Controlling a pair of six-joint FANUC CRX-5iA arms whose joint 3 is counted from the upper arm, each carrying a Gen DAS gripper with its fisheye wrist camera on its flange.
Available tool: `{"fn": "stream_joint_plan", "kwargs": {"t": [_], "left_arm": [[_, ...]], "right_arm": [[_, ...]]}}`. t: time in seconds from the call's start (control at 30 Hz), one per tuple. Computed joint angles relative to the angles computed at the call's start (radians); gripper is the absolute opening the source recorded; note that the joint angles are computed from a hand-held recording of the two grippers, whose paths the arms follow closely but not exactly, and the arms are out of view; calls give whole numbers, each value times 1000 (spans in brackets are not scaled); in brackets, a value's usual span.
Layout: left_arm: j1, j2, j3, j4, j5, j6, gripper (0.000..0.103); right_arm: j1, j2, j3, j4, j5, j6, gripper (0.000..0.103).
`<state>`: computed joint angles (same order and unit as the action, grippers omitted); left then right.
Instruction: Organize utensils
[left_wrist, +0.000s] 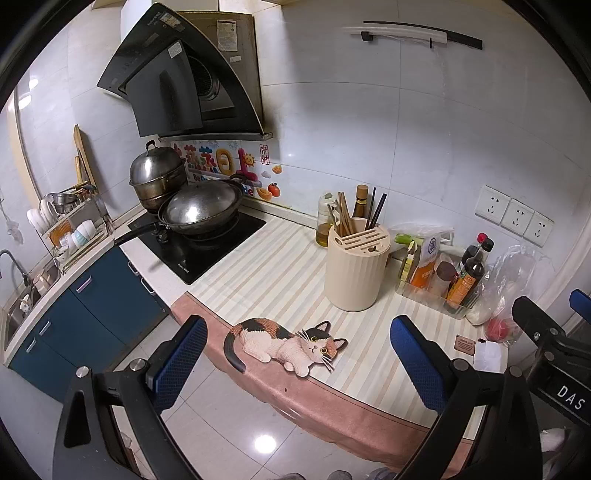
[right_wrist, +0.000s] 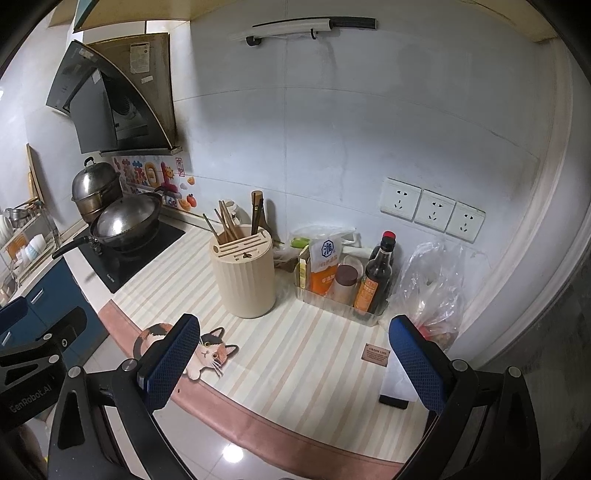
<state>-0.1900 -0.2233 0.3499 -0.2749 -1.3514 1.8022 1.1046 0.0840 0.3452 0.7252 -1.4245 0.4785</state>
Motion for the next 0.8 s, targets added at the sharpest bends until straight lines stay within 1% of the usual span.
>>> {"fn": "stream_joint_plan", "kwargs": {"t": [0.47,0.63,0.8], "left_arm": [[3,0,-1,4,0,-2,101],[-10,8,10,-12,-15,17,101],[-10,7,7,-9,-8,18,101]], "right_arm": [[-3,6,18,-9,4,24,103],[-7,10,25,-11,5,32,103],[-7,7,19,-11,7,28,103]]}}
